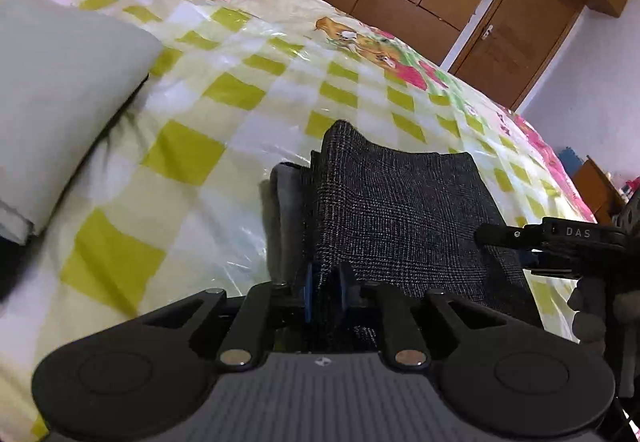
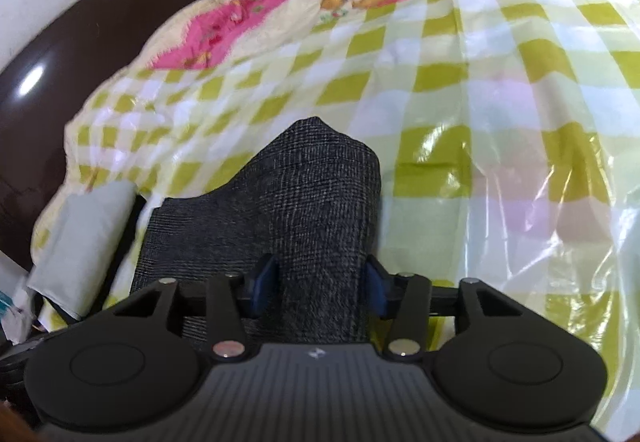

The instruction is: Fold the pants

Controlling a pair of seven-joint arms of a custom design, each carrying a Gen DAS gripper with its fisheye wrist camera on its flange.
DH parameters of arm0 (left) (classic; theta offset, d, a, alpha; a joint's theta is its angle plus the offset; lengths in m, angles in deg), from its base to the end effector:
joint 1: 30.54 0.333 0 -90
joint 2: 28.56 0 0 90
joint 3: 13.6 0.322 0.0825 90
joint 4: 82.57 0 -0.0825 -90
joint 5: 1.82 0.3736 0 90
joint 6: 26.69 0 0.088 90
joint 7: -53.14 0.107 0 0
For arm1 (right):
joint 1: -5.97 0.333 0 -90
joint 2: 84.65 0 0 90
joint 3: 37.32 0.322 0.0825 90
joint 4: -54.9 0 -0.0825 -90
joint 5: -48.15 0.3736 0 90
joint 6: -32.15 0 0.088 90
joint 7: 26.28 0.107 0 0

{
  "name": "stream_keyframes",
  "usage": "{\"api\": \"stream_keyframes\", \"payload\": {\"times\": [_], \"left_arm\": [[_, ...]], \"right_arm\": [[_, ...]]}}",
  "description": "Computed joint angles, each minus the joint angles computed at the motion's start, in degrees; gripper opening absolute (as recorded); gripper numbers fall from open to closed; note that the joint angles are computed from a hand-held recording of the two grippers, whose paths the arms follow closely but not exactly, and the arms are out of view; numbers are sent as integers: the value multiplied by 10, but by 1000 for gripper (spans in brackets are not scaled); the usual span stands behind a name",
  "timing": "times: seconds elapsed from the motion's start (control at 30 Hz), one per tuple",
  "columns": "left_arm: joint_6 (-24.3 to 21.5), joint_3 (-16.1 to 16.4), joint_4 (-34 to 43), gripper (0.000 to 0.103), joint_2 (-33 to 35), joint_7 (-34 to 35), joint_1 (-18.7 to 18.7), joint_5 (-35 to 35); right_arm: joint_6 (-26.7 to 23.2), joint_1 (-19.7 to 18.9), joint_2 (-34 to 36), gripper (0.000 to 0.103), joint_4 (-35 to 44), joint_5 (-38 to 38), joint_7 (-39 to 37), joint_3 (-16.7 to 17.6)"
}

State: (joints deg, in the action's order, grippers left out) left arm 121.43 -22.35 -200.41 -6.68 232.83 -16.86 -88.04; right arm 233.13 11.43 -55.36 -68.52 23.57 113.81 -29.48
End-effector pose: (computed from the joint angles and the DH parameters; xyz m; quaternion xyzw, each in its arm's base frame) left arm 0.5868 0.0716 0.2668 -0.5887 0.6870 -0.4218 0.0586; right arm 0.5777 0.1814 0.2746 -0.5707 0.7123 -0.0803 0.4006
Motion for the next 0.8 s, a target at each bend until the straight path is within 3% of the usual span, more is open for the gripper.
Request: {"api": "stream_keyframes", "payload": {"times": [0.2,0.27,0.3,0.37,0.4,0.5,0.6,0.67,0.7,0.73,0.8], "left_arm": [[3,2,10,37,-14,30,3,-10],[-12,6,22,57,-5,2,-1,34],[2,7,29,66,4,-13,-10,61],[45,-2,36,71,21,-4,-21,73],[42,-4,42,78,29,-22,-20,89],[-26,-16,63,81,49,-116,3,163],[35,-32,42,82,38,-75,-13,140],[28,-39,38,79,31,-81,-11,136],[14,-44,35,76,25,-82,-9,132],[0,-49,31,73,19,-73,-9,124],[-18,-57,27,73,12,-54,-20,115]], "right_arm": [[1,-104,25,64,19,-98,42,87],[-2,-129,33,65,24,-132,53,106],[-3,-142,37,65,27,-148,59,116],[-7,-163,47,68,35,-177,70,134],[-15,-186,58,69,43,-201,78,157],[-31,-218,85,72,60,-231,79,192],[-33,-235,110,74,74,-237,69,215],[-28,-224,107,62,74,-223,68,205],[-33,-226,104,48,72,-221,71,207],[-32,-241,102,35,66,-222,76,218],[-15,-288,101,26,47,-240,93,246]]}}
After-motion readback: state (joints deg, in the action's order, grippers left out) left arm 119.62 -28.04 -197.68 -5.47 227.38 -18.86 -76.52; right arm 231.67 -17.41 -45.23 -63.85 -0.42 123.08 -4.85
